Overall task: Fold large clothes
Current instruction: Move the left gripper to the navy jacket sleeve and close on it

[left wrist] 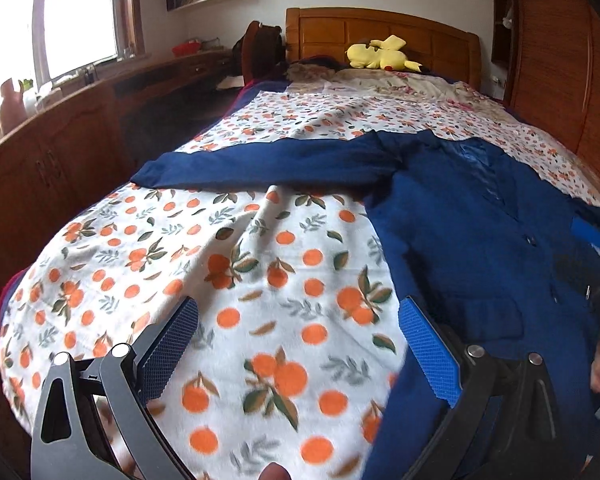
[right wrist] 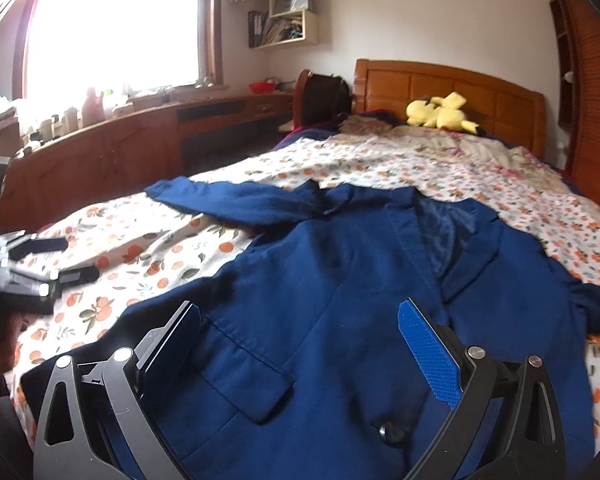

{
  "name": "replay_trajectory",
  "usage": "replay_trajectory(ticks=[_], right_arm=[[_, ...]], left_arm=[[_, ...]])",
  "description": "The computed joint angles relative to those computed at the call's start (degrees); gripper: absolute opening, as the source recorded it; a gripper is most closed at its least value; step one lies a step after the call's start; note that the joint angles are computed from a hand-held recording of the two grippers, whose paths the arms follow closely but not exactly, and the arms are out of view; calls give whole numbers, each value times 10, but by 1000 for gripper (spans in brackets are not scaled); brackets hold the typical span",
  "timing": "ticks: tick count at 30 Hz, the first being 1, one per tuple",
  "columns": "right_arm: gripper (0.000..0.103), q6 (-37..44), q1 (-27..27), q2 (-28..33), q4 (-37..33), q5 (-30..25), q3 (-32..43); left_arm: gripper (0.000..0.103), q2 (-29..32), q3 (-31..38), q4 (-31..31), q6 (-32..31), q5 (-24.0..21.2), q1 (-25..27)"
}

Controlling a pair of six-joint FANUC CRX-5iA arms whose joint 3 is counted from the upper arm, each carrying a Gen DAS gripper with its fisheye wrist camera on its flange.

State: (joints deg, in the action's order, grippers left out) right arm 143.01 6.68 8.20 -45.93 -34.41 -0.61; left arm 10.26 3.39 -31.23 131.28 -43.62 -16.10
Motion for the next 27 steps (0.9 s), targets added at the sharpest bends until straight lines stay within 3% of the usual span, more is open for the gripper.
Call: replay_trajectory(ticks=[6,15,18,27], right_arm=[[96,20,-2,7,-15,8,-11],[96,19,4,11,-12,13,-11],[96,17,-1,15,-18,6,-7],[96,26,-7,16,-28,3,-5]], left_arm=[[101,27,14,87,-105,53,61],[100,111,99,151,-185,60,110],[87,148,130,204,-215,52,135],[82,250,241,249,-164,2,188]])
